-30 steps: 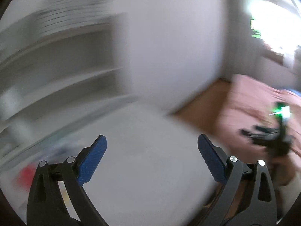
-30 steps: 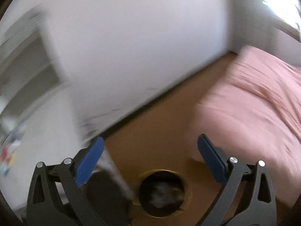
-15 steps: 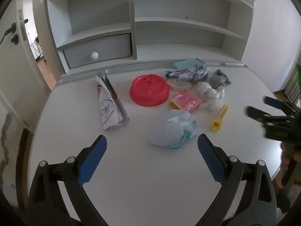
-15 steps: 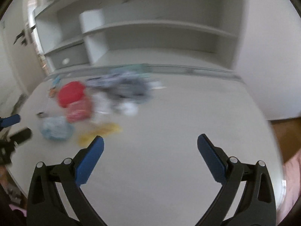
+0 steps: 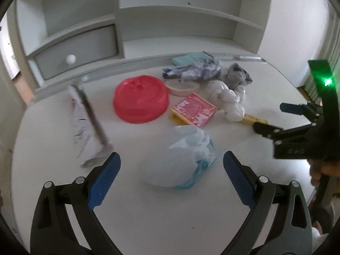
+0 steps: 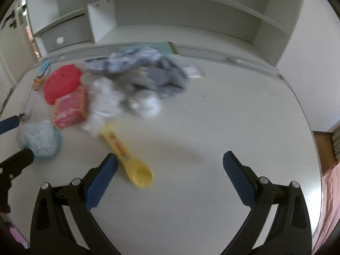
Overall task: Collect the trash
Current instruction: 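Grasp the blue cloth with left gripper while right grasps yellow stick, then carry both items to the black bin and open both grippers over it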
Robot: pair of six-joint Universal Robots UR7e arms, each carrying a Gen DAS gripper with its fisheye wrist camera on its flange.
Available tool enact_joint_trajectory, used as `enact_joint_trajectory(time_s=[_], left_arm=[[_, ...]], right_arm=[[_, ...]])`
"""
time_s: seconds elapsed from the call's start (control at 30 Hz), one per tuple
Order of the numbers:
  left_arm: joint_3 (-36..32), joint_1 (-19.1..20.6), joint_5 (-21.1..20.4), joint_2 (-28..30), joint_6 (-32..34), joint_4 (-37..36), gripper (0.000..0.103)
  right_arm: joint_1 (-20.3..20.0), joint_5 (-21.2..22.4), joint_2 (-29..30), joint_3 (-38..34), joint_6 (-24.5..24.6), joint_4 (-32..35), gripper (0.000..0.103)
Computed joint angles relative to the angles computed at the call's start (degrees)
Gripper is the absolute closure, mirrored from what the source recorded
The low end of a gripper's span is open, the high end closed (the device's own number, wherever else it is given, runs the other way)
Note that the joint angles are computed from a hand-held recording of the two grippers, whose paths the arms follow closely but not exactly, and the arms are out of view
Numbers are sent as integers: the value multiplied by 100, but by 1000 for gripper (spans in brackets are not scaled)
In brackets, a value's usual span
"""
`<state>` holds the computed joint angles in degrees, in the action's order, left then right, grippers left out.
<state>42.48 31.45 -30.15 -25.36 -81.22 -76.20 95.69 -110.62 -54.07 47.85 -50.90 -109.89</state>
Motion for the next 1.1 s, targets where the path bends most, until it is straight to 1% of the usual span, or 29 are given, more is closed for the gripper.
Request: enact_joint_trajectory(time_s=[0.07, 0.1, 0.13, 0.17, 0.2, 0.23, 0.27, 0.3, 0.33, 0.37, 0.4, 0.47, 0.57, 0.7, 0.87, 0.97, 1.1], left_arm=[[18, 49, -51, 29, 220, -214, 9], [23, 66, -74, 39, 311, -282, 10], [22, 77, -89, 47, 364, -308, 14], [-10, 93, -116, 67, 397, -285, 28], [-52, 101, -109, 92, 403, -215, 31], [-125, 105, -75, 131, 370, -81, 41], [-231, 105, -44, 182, 323, 109, 50], [-203, 102, -35, 169, 371, 59, 55], [-123, 100, -25, 140, 480, -125, 74], [-45, 99, -39, 113, 568, -321, 80], [1, 96, -40, 100, 617, -443, 81], [7, 86, -32, 112, 696, -539, 82], [-104, 46, 61, 146, 593, -364, 82], [-289, -20, 171, 180, 408, -2, 82], [-262, -68, 263, 121, 329, -60, 82], [-295, -71, 281, 137, 397, -117, 82], [-405, -97, 291, 205, 501, -115, 82]], right_arm=[[-27, 153, 47, -165, -25, 313, 7], [-30, 226, 45, -179, -118, 378, 7], [-15, 254, 36, -146, -301, 390, 11], [6, 266, 40, -123, -415, 429, 15], [2, 389, 99, -272, -491, 702, 24], [8, 427, 124, -334, -499, 817, 32], [16, 447, 117, -326, -557, 845, 36], [27, 500, 128, -372, -644, 961, 49], [38, 536, 131, -387, -689, 1041, 64], [40, 583, 117, -401, -735, 1153, 74], [51, 599, 100, -386, -761, 1230, 89], [62, 642, 34, -306, -795, 1331, 89], [42, 764, -17, -321, -756, 1430, 89], [11, 1008, -12, -548, -696, 1430, 89], [-67, 1224, 44, -891, -583, 1311, 89], [-122, 1209, 88, -970, -525, 1395, 89], [-190, 1165, 5, -787, -485, 1493, 89]])
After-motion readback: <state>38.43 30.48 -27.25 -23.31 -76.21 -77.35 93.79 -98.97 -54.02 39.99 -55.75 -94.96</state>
